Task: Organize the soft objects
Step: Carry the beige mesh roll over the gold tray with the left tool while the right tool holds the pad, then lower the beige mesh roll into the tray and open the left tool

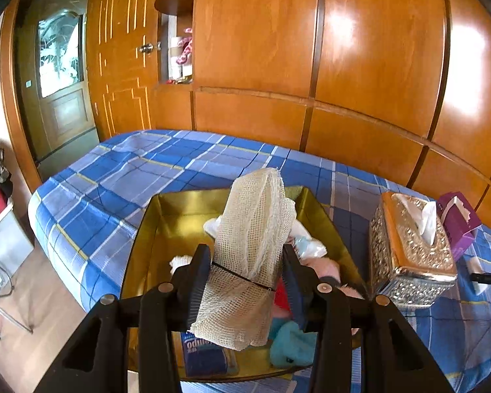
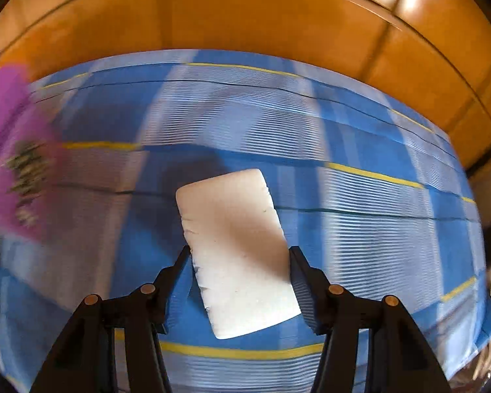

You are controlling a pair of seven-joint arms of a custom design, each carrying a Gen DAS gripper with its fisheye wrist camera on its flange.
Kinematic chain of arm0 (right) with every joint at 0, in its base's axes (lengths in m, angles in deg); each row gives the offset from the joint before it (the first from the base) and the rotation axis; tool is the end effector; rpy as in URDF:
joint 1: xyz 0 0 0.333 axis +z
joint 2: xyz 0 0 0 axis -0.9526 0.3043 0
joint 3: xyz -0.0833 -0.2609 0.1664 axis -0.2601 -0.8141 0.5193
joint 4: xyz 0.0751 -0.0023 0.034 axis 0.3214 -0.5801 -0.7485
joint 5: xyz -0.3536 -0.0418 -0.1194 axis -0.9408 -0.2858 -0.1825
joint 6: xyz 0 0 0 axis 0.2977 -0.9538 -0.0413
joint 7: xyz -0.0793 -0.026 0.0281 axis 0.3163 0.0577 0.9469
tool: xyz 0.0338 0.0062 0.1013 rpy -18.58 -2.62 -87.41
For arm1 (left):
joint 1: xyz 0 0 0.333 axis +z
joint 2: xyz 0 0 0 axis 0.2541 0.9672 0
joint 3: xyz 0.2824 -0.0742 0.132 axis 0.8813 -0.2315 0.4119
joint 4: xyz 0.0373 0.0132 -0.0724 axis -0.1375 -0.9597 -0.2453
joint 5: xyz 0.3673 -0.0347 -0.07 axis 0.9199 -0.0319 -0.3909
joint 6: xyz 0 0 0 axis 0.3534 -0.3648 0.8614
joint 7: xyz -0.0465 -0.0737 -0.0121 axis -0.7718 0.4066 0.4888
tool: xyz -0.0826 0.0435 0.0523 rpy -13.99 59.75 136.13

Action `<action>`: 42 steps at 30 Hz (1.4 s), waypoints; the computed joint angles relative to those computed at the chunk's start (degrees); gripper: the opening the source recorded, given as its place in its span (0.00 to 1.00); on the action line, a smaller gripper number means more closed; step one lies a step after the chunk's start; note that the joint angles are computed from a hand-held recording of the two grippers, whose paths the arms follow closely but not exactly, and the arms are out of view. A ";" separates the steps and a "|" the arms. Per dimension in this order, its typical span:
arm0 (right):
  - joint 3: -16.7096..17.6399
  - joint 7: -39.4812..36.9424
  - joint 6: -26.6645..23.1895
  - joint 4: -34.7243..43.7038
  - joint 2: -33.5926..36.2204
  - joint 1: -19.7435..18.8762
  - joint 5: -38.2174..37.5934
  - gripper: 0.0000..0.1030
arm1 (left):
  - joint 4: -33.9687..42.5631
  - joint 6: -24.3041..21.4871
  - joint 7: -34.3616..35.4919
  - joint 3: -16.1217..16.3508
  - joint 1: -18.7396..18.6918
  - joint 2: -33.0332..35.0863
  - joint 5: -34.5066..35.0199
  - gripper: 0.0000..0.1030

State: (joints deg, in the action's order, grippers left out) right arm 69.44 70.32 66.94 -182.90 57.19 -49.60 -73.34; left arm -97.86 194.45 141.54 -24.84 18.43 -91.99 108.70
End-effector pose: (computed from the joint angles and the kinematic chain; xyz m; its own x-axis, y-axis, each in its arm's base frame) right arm 0.4824 0.2746 0.5028 -0.1934 -0.9773 0.0860 -0.8888 0.1374 -0.4372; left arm 0.4213 -0.0760 0.5311 0.1231 -0.9896 0.0739 -0.6174 -0.1347 -0.7751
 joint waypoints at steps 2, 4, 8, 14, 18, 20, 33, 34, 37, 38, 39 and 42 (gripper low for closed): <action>0.69 -1.63 1.82 0.93 1.52 0.91 1.08 0.56 | -0.74 -0.08 -0.35 -0.25 0.39 -0.21 0.24 0.43; 1.06 -1.89 -0.26 2.55 3.41 2.33 -1.43 0.57 | -1.47 -0.21 -0.60 -0.22 0.43 -0.23 0.24 0.44; 0.11 -1.45 0.96 1.43 2.79 3.16 -1.62 0.57 | -3.12 -0.55 0.41 1.57 -1.43 -0.07 -1.42 0.44; -0.10 -1.95 0.80 1.32 2.84 3.09 -2.65 0.57 | -6.20 0.10 7.28 14.10 -11.17 -1.94 -14.46 0.44; 0.13 -1.79 -0.15 1.74 2.93 3.51 -3.32 0.57 | -7.04 0.61 9.93 19.82 -13.91 -3.94 -23.03 0.44; 0.04 -2.13 -0.24 1.69 2.88 3.51 -3.57 0.57 | -6.88 0.61 9.82 18.23 -11.32 -4.21 -23.92 0.44; 0.08 -2.73 -1.16 2.05 2.93 3.75 -4.21 0.57 | 6.81 -2.87 27.19 32.15 -31.12 8.38 -52.01 0.45; 0.08 -2.73 -1.16 2.05 2.93 3.75 -4.21 0.57 | 8.58 -2.56 27.91 32.46 -31.64 10.37 -54.65 0.46; 0.09 -2.71 -1.11 2.00 2.88 3.73 -4.23 0.57 | 11.90 -3.13 23.23 27.83 -25.98 14.75 -51.18 0.48; 0.09 -2.71 -1.11 2.00 2.88 3.73 -4.23 0.57 | 13.07 -3.42 23.59 27.45 -25.32 16.16 -51.83 0.52; 0.10 -2.72 -1.11 1.98 2.86 3.73 -4.20 0.57 | 13.91 -3.77 22.90 26.53 -24.01 17.24 -50.94 0.53; 0.12 -2.75 -1.12 2.00 2.86 3.72 -4.21 0.57 | 15.93 -5.31 20.59 23.06 -19.63 19.77 -44.83 0.66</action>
